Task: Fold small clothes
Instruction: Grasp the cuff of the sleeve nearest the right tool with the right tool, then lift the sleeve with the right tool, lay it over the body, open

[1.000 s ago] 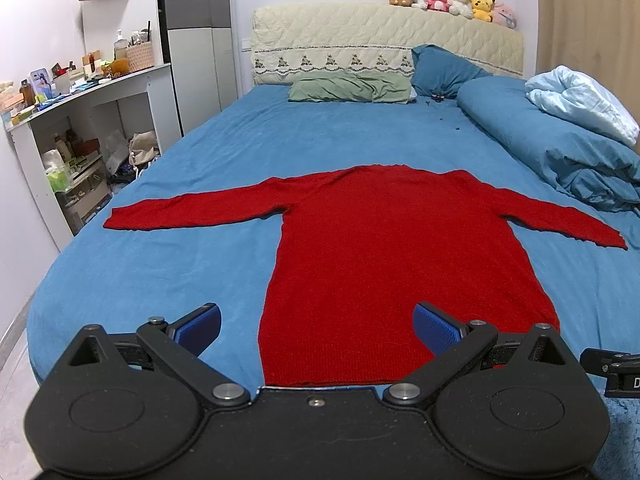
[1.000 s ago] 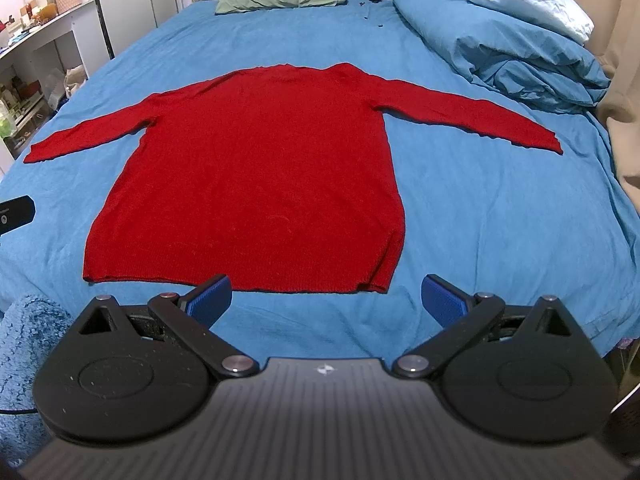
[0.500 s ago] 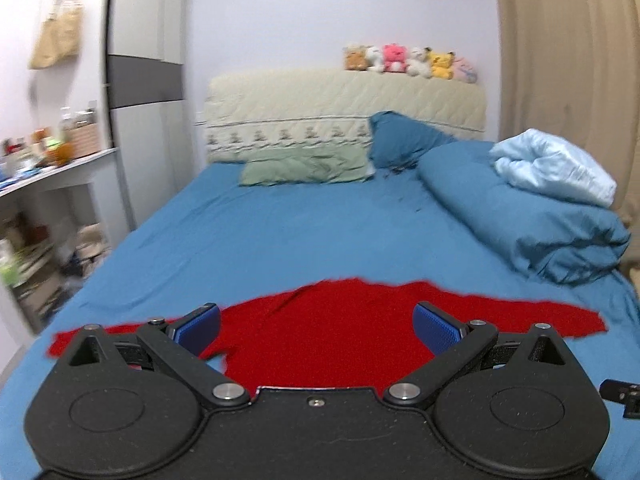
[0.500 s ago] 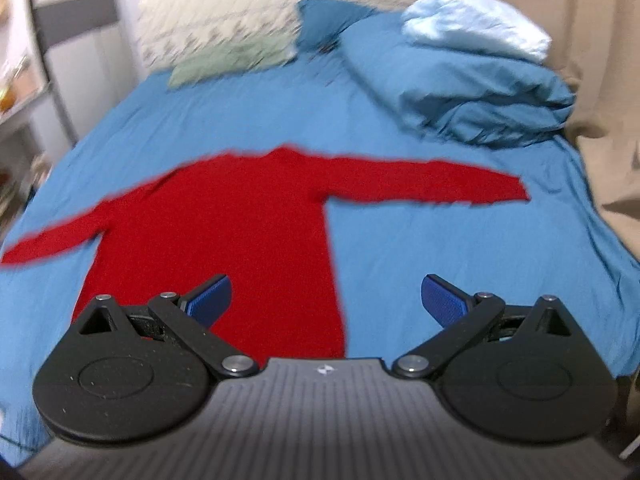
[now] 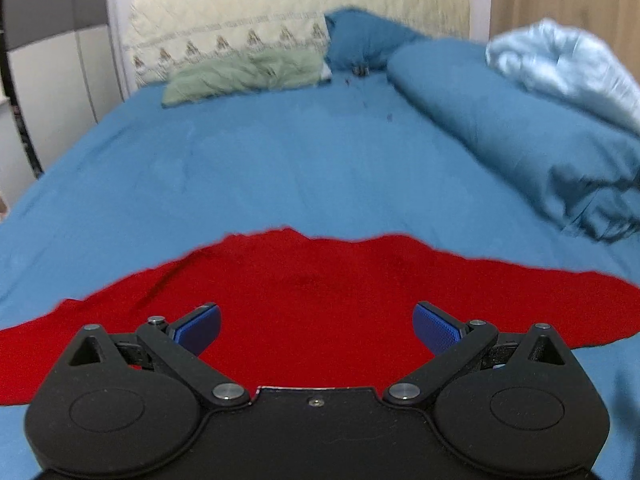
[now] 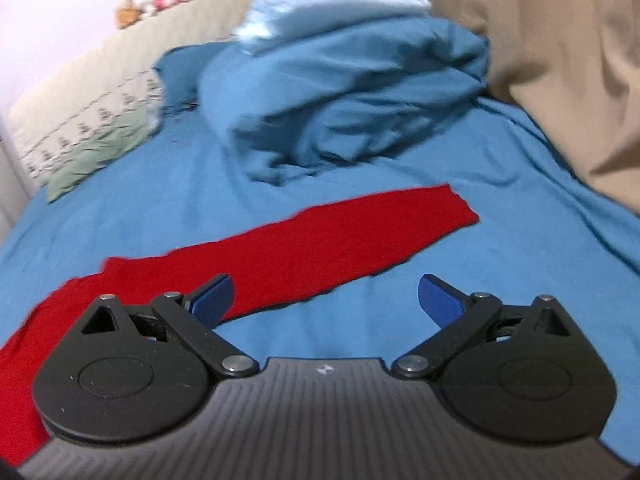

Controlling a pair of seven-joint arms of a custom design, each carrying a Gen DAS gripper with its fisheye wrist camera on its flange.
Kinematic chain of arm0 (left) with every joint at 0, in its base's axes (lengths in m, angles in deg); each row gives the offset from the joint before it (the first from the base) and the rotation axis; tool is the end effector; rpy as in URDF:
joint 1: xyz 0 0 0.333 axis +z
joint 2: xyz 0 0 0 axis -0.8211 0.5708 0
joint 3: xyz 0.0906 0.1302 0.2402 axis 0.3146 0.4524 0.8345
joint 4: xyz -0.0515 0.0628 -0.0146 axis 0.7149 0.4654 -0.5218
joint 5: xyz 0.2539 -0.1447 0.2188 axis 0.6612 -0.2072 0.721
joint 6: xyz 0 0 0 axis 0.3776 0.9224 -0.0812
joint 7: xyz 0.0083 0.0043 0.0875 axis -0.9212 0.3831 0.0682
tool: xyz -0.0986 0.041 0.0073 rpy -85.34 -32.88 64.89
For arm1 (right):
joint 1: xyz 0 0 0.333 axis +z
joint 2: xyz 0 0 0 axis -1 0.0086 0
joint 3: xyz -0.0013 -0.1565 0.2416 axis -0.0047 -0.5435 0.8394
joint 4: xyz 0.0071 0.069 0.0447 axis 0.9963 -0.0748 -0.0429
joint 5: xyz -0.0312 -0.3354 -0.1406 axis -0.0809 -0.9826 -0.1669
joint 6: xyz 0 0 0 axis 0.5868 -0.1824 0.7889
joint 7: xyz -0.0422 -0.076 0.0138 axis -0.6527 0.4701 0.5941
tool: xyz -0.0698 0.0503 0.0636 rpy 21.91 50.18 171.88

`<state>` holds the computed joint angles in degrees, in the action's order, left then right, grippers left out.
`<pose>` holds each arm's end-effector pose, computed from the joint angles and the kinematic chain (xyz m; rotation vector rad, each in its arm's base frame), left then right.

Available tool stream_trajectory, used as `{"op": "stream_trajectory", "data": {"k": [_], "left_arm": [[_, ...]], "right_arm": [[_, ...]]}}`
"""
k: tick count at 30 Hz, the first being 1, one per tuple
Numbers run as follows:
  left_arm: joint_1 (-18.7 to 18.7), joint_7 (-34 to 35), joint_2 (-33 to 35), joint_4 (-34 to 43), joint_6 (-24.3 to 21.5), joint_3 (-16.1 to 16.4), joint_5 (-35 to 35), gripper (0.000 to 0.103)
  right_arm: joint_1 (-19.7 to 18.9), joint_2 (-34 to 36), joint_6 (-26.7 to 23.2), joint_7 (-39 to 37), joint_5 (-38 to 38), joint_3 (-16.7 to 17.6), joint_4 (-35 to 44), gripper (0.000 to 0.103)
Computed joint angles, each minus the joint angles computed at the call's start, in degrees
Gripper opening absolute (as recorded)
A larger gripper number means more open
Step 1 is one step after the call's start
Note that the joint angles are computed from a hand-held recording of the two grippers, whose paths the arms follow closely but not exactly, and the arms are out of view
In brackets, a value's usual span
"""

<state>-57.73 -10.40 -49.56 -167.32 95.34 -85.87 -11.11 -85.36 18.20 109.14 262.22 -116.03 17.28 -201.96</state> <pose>0.4733 -0.1653 0.5724 -1.8606 1.5587 -0.6546 0.4394 0.1980 0.4826 -1.3785 1.8049 -0.6822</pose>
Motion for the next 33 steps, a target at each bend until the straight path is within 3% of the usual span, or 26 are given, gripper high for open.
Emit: {"op": "stream_trajectory", "data": {"k": [2, 4, 6, 8, 12, 14, 17, 21, 25, 29, 32, 33], "left_arm": [[0.1, 0.4, 4.9, 2.1, 0.4, 0.3, -0.3, 0.103], [-0.4, 1.1, 8.7, 3.6, 1.3, 1.3, -1.2, 0.103], [-0.9, 1.1, 12.5, 5.5, 1.2, 2.1, -0.3, 0.103], [-1.6, 1.1, 15.1, 6.6, 0.9, 3.1, 0.7, 0.103], [-2.6, 1.5, 18.9, 8.2, 2.1, 5.0, 0.0, 0.103], [-3.0, 1.4, 20.5, 9.0, 2.8, 5.8, -1.3, 0.103], [-3.6, -0.6, 21.6, 9.5, 4.3, 7.0, 0.7, 0.103], [-2.9, 2.2, 19.1, 7.0, 6.5, 7.6, -2.4, 0.103], [-0.8, -0.8, 12.8, 2.3, 9.5, 7.9, 2.9, 0.103], [3.7, -1.8, 4.7, -3.2, 11.9, 7.7, 7.3, 0.103], [7.6, -0.1, -0.4, -7.4, 14.8, 8.4, 7.4, 0.103], [9.0, 0.7, -2.5, -9.3, 15.6, 8.8, 7.5, 0.103]], "right_arm": [[-3.8, 4.8, -0.2, 10.1, -11.1, 1.7, 3.1, 0.103], [-4.1, 9.6, -1.2, 16.2, -17.3, 0.8, 6.3, 0.103], [-3.5, 14.3, -1.1, 19.3, -20.7, -1.0, 9.6, 0.097], [-2.3, 18.2, -1.9, 20.8, -22.0, -2.6, 12.5, 0.083], [0.6, 23.3, -4.2, 23.4, -25.0, -5.8, 17.2, 0.065], [2.2, 24.7, -5.9, 22.8, -25.3, -7.1, 18.8, 0.041], [4.3, 25.7, -7.5, 21.5, -23.2, -9.1, 20.2, 0.024], [6.0, 25.6, -6.4, 12.8, -15.9, -11.0, 21.4, 0.02], [9.2, 24.2, -0.6, 12.2, -17.5, -12.9, 24.9, 0.02], [13.7, 27.4, 6.3, 9.8, -17.9, -12.8, 35.1, 0.02], [17.4, 34.2, 11.7, 2.9, -13.5, -10.3, 46.1, 0.02], [17.4, 37.4, 13.2, -2.7, -9.5, -7.4, 49.8, 0.02]]}}
